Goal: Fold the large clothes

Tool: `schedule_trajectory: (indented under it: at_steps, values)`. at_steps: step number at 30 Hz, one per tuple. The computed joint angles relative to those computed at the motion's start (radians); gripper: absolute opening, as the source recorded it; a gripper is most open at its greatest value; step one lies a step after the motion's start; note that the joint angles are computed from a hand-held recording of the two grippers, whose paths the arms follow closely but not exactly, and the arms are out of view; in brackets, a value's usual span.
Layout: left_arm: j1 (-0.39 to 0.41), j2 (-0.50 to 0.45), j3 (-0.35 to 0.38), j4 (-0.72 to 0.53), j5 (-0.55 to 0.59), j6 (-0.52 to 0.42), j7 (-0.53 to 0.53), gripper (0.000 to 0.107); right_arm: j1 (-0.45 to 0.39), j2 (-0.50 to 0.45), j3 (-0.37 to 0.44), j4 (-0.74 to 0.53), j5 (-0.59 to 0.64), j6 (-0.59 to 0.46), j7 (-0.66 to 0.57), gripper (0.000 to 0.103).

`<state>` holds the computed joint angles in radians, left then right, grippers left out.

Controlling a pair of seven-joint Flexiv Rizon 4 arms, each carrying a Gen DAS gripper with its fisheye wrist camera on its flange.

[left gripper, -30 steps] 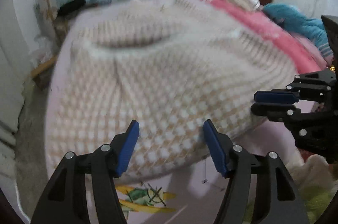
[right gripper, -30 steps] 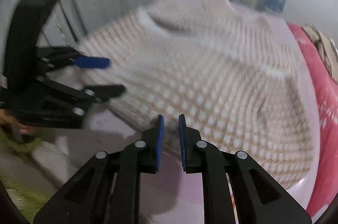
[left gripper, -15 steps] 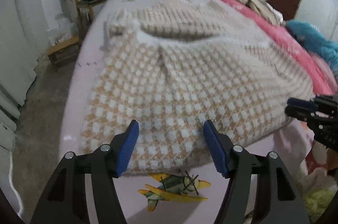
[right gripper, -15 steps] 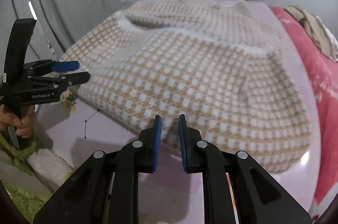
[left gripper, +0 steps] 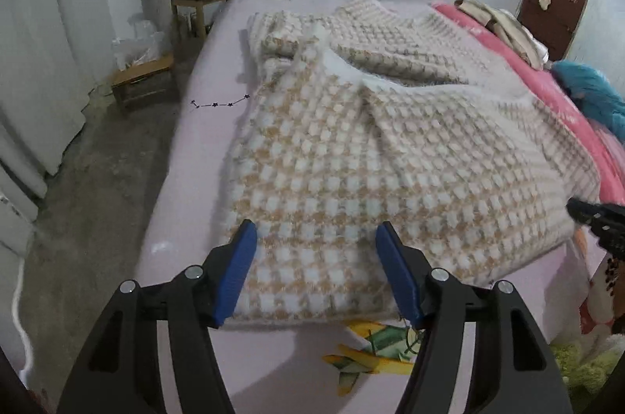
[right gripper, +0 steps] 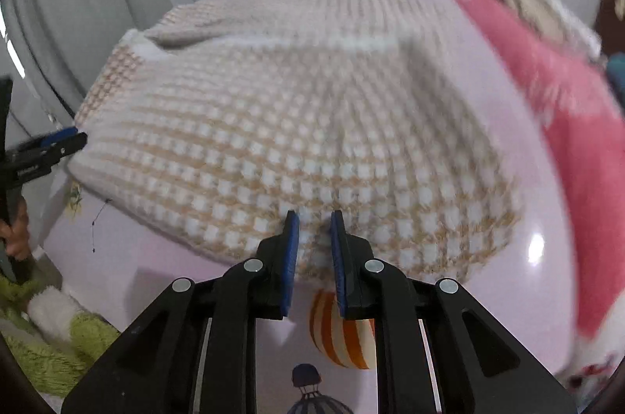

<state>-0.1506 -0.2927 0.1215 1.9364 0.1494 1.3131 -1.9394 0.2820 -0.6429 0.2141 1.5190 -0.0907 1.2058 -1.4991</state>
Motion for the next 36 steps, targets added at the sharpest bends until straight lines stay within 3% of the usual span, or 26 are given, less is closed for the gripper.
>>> schedule_trajectory:
  at_steps: [3,5,7,10,11,12,14,15,20,24,28,30,31,33,36]
  values:
    - [-0.017,0.006,0.011,-0.041,0.041,-0.058,0.0,0.063,0.005,0.008,-0.007,-0.014,-0.008,-0.027,0.0,0.014]
    - [0.017,0.015,-0.021,-0.02,0.0,-0.005,0.036,0.063,0.021,0.021,-0.044,0.002,-0.026,0.018,0.032,0.018]
    - [0.012,0.007,-0.002,-0.037,0.01,0.003,0.026,0.063,0.03,0.021,-0.074,0.005,-0.04,0.042,0.075,0.019]
    - [0.005,-0.022,0.026,-0.083,0.032,-0.096,-0.022,0.063,-0.031,-0.025,-0.014,-0.052,0.005,-0.02,0.067,0.014]
    - [0.036,-0.031,0.001,-0.072,-0.028,-0.116,0.005,0.063,-0.036,-0.031,-0.006,-0.057,0.013,-0.028,0.061,0.014]
    - [0.067,-0.024,-0.027,-0.038,-0.085,-0.071,0.024,0.063,-0.018,-0.023,-0.028,-0.047,-0.007,-0.026,0.068,0.014]
    - [0.06,-0.014,-0.011,-0.052,-0.08,-0.108,0.009,0.063,0.014,-0.007,-0.064,-0.048,-0.05,-0.053,0.088,0.016]
    - [0.05,-0.008,0.005,-0.059,-0.055,-0.109,-0.01,0.063,0.015,-0.002,-0.064,-0.049,-0.052,-0.049,0.093,0.023]
    - [0.052,0.018,0.006,-0.072,-0.016,-0.038,-0.03,0.063,-0.026,0.001,-0.009,-0.095,-0.003,-0.009,0.057,0.033]
    - [0.096,-0.015,-0.087,-0.1,-0.116,0.041,0.111,0.063,-0.002,-0.057,-0.042,-0.182,-0.023,-0.037,0.069,0.035]
    - [0.064,-0.088,-0.084,-0.181,-0.164,-0.039,0.163,0.063,0.013,-0.135,-0.062,-0.278,-0.036,-0.104,0.084,0.035]
    - [0.035,-0.138,-0.044,-0.25,-0.161,-0.176,0.12,0.062,0.024,-0.157,-0.08,-0.303,-0.05,-0.151,0.103,0.035]
    - [0.05,-0.15,-0.059,-0.255,-0.19,-0.2,0.124,0.062,0.017,-0.158,-0.071,-0.305,-0.042,-0.143,0.095,0.034]
    - [0.067,-0.14,-0.076,-0.234,-0.222,-0.163,0.134,0.061,0.016,-0.155,-0.067,-0.321,-0.041,-0.176,0.09,0.035]
    - [0.057,-0.124,-0.07,-0.238,-0.211,-0.126,0.145,0.061,-0.009,-0.151,-0.023,-0.351,0.002,-0.18,0.05,0.047]
